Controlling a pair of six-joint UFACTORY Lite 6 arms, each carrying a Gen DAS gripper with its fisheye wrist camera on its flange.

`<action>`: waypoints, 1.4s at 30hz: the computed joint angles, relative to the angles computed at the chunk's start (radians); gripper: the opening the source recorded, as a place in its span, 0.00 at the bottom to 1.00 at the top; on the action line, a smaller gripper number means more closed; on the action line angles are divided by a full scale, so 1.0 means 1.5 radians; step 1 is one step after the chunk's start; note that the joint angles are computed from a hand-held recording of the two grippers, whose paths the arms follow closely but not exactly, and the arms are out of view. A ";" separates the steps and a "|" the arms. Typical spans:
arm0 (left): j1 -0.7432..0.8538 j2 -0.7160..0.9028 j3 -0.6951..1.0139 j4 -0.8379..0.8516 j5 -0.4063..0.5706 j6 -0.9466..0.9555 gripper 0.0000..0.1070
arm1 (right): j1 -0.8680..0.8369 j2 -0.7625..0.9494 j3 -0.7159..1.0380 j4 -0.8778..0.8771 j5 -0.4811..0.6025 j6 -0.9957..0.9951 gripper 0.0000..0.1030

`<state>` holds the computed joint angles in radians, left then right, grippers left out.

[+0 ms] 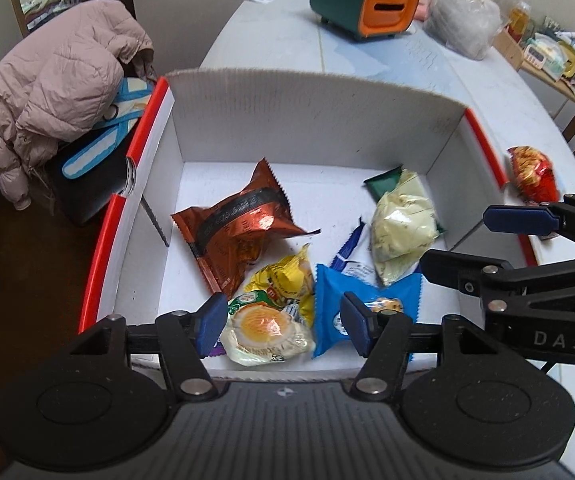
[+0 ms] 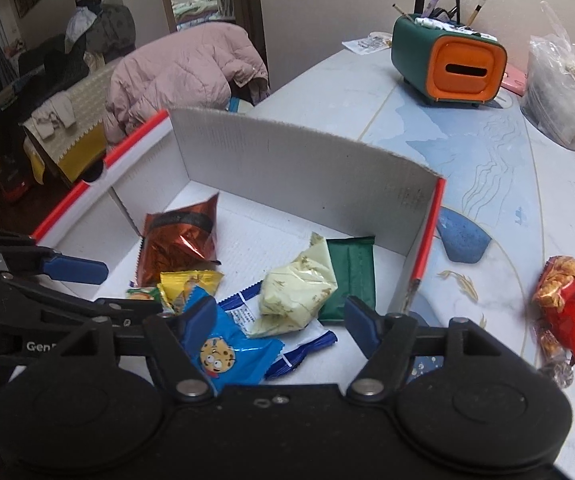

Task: Organize snacks
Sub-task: 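Open both tools to release the packets and withdraw from the box, then move both tools toward the red chip bag and light-blue biscuit packet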

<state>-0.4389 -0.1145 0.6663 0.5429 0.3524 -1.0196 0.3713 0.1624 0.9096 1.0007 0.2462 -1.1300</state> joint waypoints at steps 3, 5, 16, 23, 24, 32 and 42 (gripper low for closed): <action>-0.020 -0.024 -0.002 0.017 0.011 -0.026 0.57 | -0.012 -0.035 -0.017 0.013 0.015 -0.011 0.72; -0.034 -0.041 -0.005 0.028 0.017 -0.042 0.58 | -0.023 -0.059 -0.029 0.023 0.030 -0.020 0.73; -0.122 -0.101 0.015 0.084 0.049 -0.127 0.66 | -0.124 -0.180 -0.086 0.070 0.120 -0.075 0.81; -0.196 -0.043 0.083 0.152 0.059 -0.217 0.69 | -0.246 -0.241 -0.120 0.085 0.199 -0.140 0.92; -0.208 -0.031 0.096 0.159 0.062 -0.231 0.70 | -0.267 -0.245 -0.121 0.085 0.212 -0.153 0.92; -0.277 0.104 0.227 0.209 0.070 -0.325 0.78 | -0.457 -0.207 -0.083 0.071 0.343 -0.263 0.96; -0.325 0.325 0.469 0.163 0.084 -0.331 0.87 | -0.638 -0.047 0.061 0.018 0.439 -0.387 0.98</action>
<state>-0.9257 0.3727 1.3696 0.7880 0.4791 -1.5168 -0.5853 0.0917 1.0011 1.0283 0.9049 -1.7111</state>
